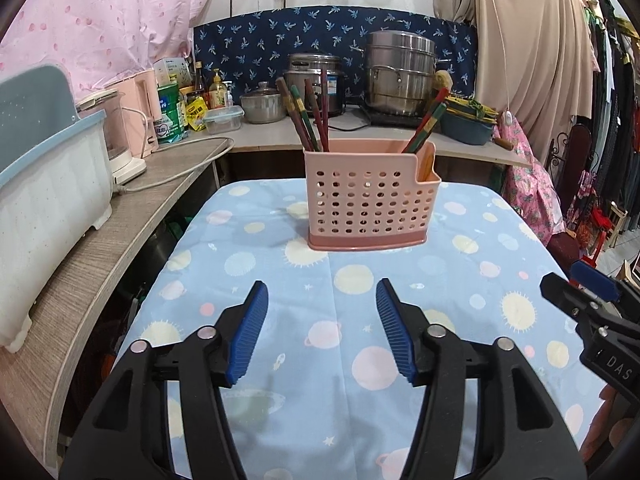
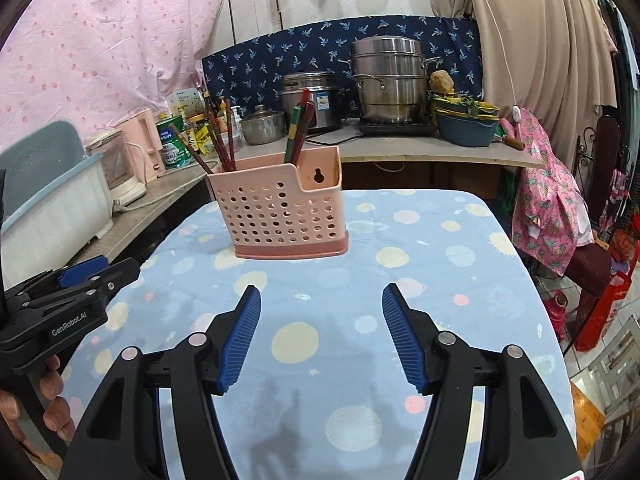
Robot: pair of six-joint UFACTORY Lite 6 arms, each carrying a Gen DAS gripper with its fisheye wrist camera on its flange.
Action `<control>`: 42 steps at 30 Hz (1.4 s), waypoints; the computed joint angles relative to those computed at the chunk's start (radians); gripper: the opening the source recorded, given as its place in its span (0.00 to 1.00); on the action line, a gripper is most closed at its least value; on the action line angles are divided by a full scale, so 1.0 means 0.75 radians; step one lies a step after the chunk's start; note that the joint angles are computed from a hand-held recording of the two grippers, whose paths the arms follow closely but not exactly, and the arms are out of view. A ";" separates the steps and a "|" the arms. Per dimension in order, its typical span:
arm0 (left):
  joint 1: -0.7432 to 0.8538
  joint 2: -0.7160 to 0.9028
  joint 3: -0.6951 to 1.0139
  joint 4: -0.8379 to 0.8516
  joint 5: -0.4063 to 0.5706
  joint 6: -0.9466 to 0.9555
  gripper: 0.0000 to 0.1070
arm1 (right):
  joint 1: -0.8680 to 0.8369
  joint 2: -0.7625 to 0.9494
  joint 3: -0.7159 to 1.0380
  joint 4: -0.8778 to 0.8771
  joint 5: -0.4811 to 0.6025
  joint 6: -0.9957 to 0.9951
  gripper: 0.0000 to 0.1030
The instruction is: Organize utensils
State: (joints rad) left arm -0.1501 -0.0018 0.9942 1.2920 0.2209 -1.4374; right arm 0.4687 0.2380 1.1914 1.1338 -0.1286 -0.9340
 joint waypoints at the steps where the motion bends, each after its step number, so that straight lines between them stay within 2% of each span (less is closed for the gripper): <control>1: -0.004 -0.001 -0.008 0.016 0.006 -0.017 0.55 | -0.002 -0.006 -0.013 -0.001 -0.010 -0.001 0.63; 9: -0.005 -0.002 -0.069 0.119 0.055 -0.135 0.75 | -0.035 -0.029 -0.075 -0.089 -0.026 0.093 0.74; 11: 0.002 -0.001 -0.075 0.122 0.067 -0.144 0.84 | -0.039 -0.035 -0.088 -0.101 -0.033 0.107 0.79; 13: 0.008 0.001 -0.078 0.132 0.081 -0.157 0.87 | -0.037 -0.035 -0.093 -0.078 -0.041 0.082 0.80; 25: 0.020 0.017 -0.081 0.109 0.096 -0.140 0.89 | -0.019 -0.012 -0.076 0.066 -0.043 -0.062 0.83; 33: 0.023 0.019 -0.078 0.108 0.094 -0.140 0.89 | 0.004 -0.001 -0.066 0.147 -0.075 -0.145 0.88; 35: 0.022 0.016 -0.079 0.114 0.094 -0.144 0.89 | 0.007 0.001 -0.064 0.170 -0.080 -0.168 0.93; 42: 0.022 0.008 -0.084 0.125 0.089 -0.151 0.89 | 0.017 0.000 -0.065 0.202 -0.104 -0.198 0.93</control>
State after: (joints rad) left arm -0.1336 0.0041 0.9316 1.3856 0.2876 -1.5504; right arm 0.4818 0.2379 1.1429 1.2854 -0.2067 -1.0825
